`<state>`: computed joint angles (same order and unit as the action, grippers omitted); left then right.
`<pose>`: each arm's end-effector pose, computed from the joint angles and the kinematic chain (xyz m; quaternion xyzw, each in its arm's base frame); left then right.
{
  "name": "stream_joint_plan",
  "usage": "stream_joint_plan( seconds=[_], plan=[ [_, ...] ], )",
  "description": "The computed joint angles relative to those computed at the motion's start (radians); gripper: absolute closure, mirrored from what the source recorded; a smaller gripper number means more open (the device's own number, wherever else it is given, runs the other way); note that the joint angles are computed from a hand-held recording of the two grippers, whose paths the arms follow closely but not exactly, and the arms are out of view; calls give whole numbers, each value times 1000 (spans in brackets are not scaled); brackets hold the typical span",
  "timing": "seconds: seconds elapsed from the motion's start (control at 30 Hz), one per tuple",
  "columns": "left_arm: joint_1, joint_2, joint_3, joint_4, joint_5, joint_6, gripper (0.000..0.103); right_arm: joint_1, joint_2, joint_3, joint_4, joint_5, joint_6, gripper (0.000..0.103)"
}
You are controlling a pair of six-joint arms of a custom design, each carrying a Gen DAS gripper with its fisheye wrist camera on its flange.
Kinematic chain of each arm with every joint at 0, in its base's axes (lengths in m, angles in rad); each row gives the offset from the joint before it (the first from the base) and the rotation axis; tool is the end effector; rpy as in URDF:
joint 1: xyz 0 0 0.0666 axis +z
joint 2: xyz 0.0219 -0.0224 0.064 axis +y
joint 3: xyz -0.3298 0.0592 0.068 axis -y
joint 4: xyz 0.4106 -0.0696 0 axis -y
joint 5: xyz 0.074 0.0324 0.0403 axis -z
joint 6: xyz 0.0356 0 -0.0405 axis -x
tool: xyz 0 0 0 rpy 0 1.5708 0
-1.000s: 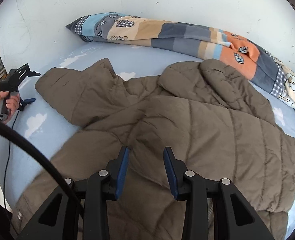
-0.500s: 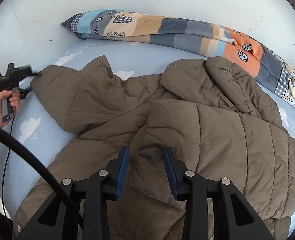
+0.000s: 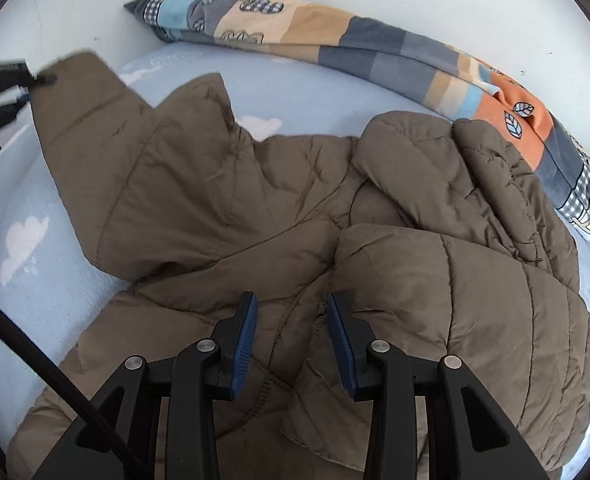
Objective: Fold large clothes
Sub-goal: 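Lift the sleeve with the left gripper and fold it across the body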
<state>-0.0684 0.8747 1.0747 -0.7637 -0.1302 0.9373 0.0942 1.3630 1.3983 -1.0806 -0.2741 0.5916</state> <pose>0.3568 -0.0202 0.4503 -0.3964 0.7796 -0.1821 0.4494 0.4819 0.0548 0.3881 -0.3551 0.8890 0.0645 0.2819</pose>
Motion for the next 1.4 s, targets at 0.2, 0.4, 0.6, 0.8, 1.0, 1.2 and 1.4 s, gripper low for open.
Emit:
stream_joint_plan(
  seconds=[0.2,0.4,0.6,0.8,1.0,1.2,1.4],
  plan=[
    [-95,31,112,-20,-64,-69,86,5,24,26,-35,13,1,63],
    [-241,98,277,-40,-155,-154,86,-43,77,105,-132,-114,-76,63],
    [-391,161,431,-51,-270,-217,86,-103,57,135,-184,-232,-98,63],
    [-524,275,579,-49,-301,-278,86,-177,33,160,-219,-304,-87,63],
    [-625,474,784,-58,-277,-337,86,-305,40,233,-303,-367,-18,63],
    [-688,712,999,-105,-210,-307,86,-489,110,406,-427,-454,52,63],
    [-738,1023,1336,-249,-147,-276,86,-658,214,548,-465,-572,7,63]
  ],
)
